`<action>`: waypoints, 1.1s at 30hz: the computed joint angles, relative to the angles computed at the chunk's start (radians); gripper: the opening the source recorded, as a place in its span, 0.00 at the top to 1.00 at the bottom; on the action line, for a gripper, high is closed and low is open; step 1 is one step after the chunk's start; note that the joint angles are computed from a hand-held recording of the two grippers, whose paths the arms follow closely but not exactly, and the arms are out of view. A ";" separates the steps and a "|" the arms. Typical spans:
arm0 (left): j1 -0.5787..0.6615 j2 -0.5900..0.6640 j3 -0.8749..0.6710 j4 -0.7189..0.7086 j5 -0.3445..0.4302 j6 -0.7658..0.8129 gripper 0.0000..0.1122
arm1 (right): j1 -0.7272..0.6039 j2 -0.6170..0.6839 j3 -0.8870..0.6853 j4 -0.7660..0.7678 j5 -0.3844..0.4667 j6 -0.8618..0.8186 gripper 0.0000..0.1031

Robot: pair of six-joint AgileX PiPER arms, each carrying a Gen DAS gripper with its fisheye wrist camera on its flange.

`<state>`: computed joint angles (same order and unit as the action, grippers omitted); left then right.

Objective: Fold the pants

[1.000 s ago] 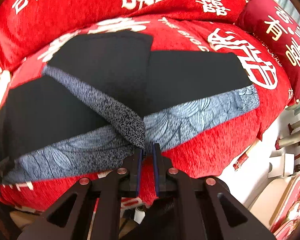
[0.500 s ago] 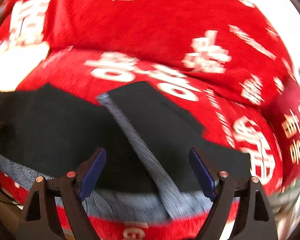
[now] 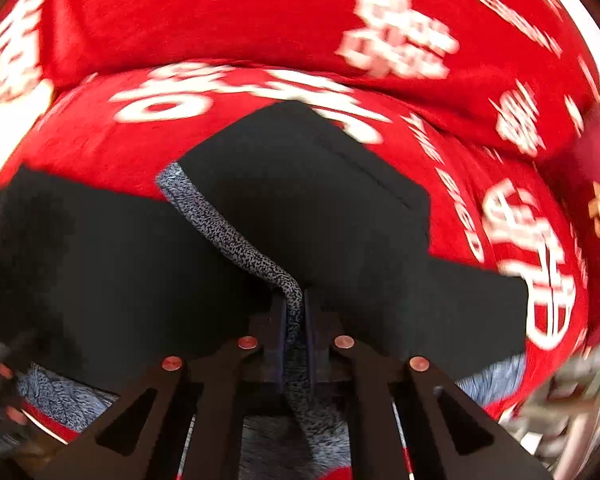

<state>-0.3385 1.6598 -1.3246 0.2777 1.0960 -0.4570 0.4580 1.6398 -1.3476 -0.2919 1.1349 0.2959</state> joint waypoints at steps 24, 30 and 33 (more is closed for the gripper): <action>0.758 -0.182 0.234 -0.084 -0.107 0.280 0.08 | -0.646 -0.256 0.249 0.414 -0.110 -0.314 0.68; 0.453 -0.094 0.090 -0.129 -0.042 0.187 0.08 | -0.790 -0.265 0.249 0.621 -0.201 -0.382 0.22; 0.209 -0.028 0.013 -0.081 -0.030 0.127 0.08 | -0.754 -0.227 0.215 0.526 -0.217 -0.285 0.22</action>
<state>-0.1295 1.6322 -1.3118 0.1968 1.0663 -0.3304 -0.2963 1.4130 -1.1327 0.2342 0.9181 0.0107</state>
